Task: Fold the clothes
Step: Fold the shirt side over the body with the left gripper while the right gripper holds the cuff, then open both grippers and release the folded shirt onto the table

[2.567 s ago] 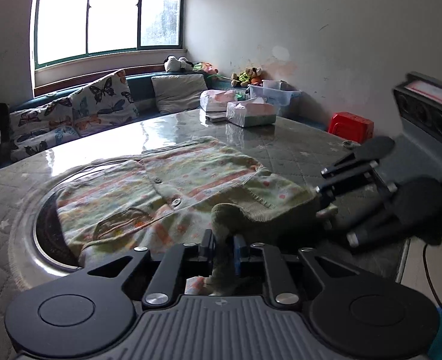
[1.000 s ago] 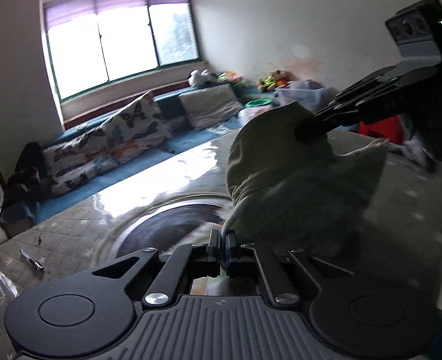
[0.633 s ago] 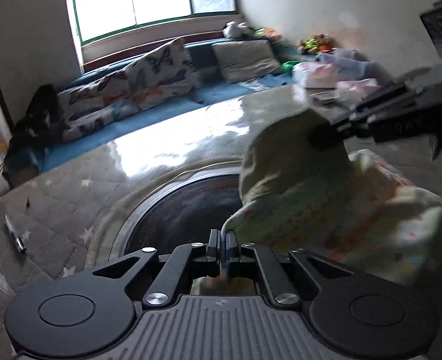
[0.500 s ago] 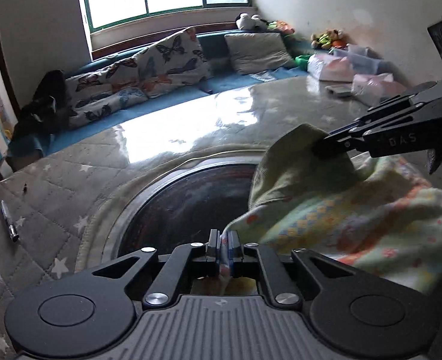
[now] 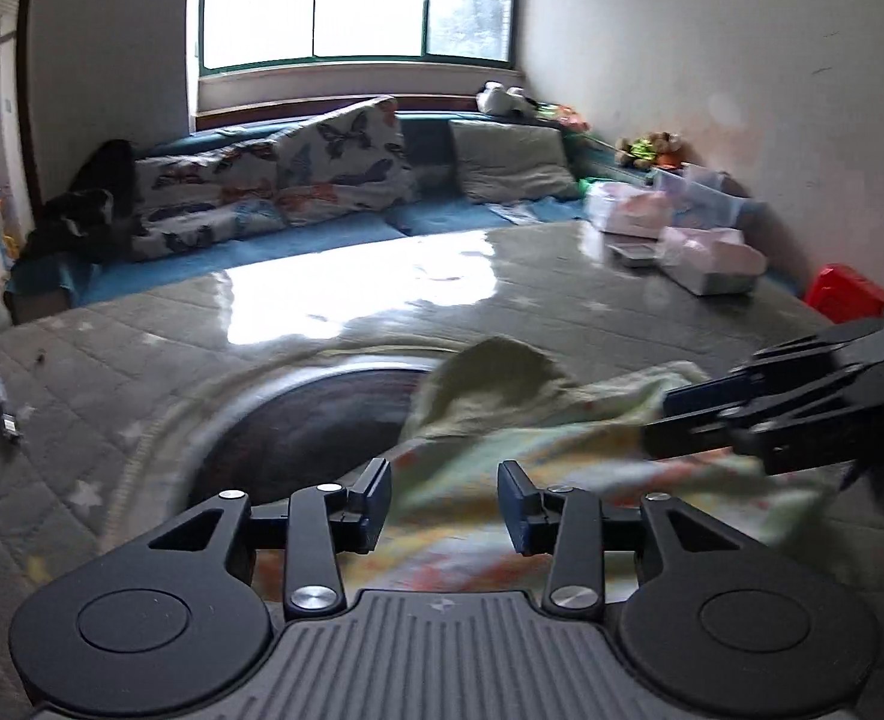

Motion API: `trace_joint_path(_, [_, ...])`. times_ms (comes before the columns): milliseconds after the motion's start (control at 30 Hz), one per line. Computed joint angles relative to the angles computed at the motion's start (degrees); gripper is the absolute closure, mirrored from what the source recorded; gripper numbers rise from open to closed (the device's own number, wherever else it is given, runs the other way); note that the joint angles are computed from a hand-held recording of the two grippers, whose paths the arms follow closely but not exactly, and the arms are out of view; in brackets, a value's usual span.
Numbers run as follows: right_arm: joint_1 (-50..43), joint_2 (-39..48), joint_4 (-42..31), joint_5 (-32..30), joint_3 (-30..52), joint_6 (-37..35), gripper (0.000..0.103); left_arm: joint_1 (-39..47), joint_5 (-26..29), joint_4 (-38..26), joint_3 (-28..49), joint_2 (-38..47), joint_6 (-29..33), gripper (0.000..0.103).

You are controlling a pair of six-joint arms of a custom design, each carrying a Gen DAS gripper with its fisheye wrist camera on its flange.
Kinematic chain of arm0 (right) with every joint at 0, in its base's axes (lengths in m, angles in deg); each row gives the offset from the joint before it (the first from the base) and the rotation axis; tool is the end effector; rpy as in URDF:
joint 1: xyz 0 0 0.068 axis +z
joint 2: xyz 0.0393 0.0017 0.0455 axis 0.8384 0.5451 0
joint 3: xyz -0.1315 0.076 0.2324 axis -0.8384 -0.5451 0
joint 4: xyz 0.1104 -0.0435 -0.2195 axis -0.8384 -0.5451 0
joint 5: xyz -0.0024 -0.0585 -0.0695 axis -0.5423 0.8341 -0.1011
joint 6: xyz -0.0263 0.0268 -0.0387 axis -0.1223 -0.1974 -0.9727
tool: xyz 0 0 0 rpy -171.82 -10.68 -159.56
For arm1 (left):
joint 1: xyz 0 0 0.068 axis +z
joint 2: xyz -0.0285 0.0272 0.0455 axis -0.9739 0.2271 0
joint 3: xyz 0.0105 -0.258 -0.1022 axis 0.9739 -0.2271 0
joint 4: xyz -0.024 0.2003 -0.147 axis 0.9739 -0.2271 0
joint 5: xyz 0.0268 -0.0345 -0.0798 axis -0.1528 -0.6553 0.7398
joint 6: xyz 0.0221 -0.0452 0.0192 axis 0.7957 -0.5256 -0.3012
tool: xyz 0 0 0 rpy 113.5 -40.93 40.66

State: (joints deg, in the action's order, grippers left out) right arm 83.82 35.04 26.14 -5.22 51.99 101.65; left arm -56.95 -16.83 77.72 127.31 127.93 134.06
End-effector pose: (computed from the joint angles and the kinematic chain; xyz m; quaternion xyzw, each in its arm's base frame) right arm 0.2529 0.1233 0.1278 -0.0067 0.9090 0.1238 0.3979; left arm 0.3179 0.0878 0.1378 0.3153 0.8367 -0.1859 0.4074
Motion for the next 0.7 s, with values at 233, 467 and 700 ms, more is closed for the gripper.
trace_joint_path(233, [-3.4,5.5,3.8,1.0,1.3,0.3,0.068,-3.2,-4.3,2.0,0.2,3.7,-2.7,0.059])
trace_joint_path(467, [-0.1,4.9,1.2,2.1,4.4,-2.0,0.068,-3.1,-4.1,-1.3,5.3,6.1,-7.6,0.06])
trace_joint_path(700, [1.9,12.6,-2.5,4.6,12.4,-4.4,0.071,-6.8,-7.1,3.1,5.5,8.0,-12.1,0.06])
